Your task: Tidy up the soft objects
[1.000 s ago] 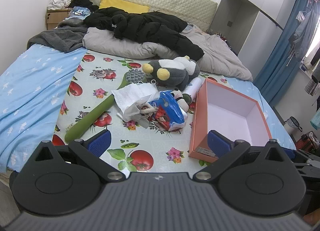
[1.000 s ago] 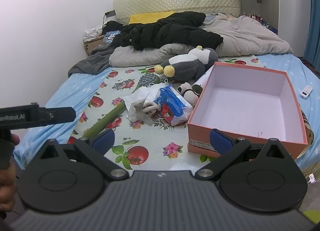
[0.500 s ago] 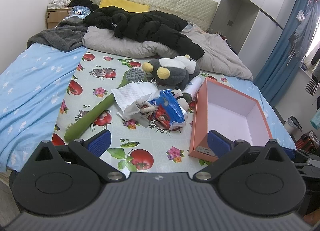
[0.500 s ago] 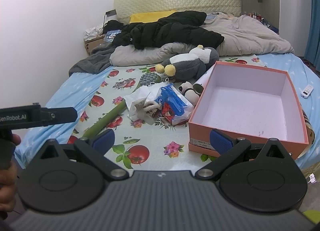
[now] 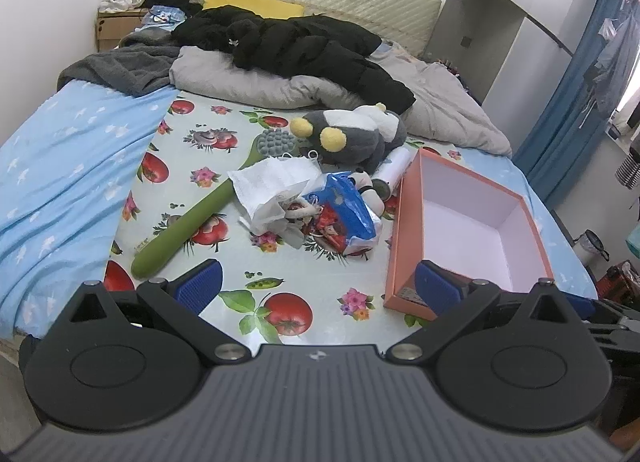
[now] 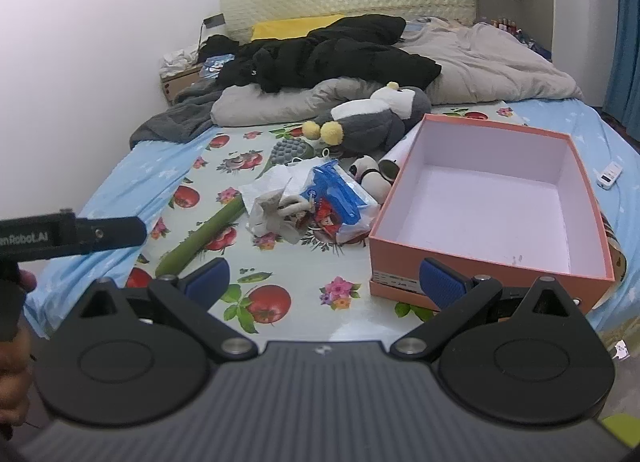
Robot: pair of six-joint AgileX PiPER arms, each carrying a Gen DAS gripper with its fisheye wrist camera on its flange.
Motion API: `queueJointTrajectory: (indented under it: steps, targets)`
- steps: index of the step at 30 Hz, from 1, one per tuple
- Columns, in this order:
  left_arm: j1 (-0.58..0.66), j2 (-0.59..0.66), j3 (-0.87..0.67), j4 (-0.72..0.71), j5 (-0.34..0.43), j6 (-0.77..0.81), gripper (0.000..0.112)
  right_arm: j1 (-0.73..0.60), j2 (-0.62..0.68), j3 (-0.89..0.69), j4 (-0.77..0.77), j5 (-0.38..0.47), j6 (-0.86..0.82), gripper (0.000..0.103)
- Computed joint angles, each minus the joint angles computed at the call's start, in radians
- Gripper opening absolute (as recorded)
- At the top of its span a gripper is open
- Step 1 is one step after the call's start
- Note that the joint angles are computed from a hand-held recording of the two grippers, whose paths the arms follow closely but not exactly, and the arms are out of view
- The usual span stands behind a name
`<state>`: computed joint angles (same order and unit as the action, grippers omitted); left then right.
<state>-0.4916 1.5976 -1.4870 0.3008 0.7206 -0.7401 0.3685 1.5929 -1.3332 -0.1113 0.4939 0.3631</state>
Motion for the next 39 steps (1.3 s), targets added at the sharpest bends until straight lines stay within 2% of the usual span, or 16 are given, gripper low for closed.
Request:
queueJointTrajectory:
  steps: [4,7,12,14,16,25,26,27,28,33,39]
  targets:
    - [0.012,0.011,0.000,-0.026,-0.005,0.021,0.103,-0.018,0.007,0.003,0.077,-0.014,-0.056,0.103]
    - [0.011,0.025,-0.005,-0.017,-0.006,0.014,0.103,-0.040,0.024,-0.007,0.201,-0.012,-0.155,0.103]
    - [0.032,0.067,-0.024,-0.067,-0.022,0.054,0.103,-0.047,0.070,-0.044,0.210,-0.007,-0.153,0.097]
    - [0.035,0.093,-0.040,-0.066,-0.018,0.060,0.103,-0.055,0.099,-0.070,0.247,-0.004,-0.188,0.091]
    - [0.049,0.119,-0.056,-0.078,-0.021,0.078,0.103,-0.068,0.135,-0.107,0.302,0.011,-0.227,0.079]
    - [0.135,0.263,-0.171,-0.165,-0.026,0.166,0.102,-0.071,0.307,-0.299,0.351,0.068,-0.259,0.065]
    - [0.142,0.278,-0.184,-0.171,-0.026,0.176,0.102,-0.071,0.326,-0.320,0.363,0.074,-0.269,0.060]
    - [0.150,0.300,-0.202,-0.180,-0.025,0.189,0.102,-0.070,0.353,-0.353,0.370,0.087,-0.276,0.045]
    - [0.160,0.319,-0.217,-0.194,-0.028,0.211,0.102,-0.068,0.379,-0.387,0.364,0.100,-0.270,0.038]
    - [0.198,0.428,-0.302,-0.265,-0.061,0.338,0.100,-0.074,0.516,-0.548,0.418,0.143,-0.299,0.036]
    - [0.230,0.586,-0.465,-0.321,-0.041,0.440,0.090,-0.079,0.728,-0.848,0.422,0.250,-0.233,0.038]
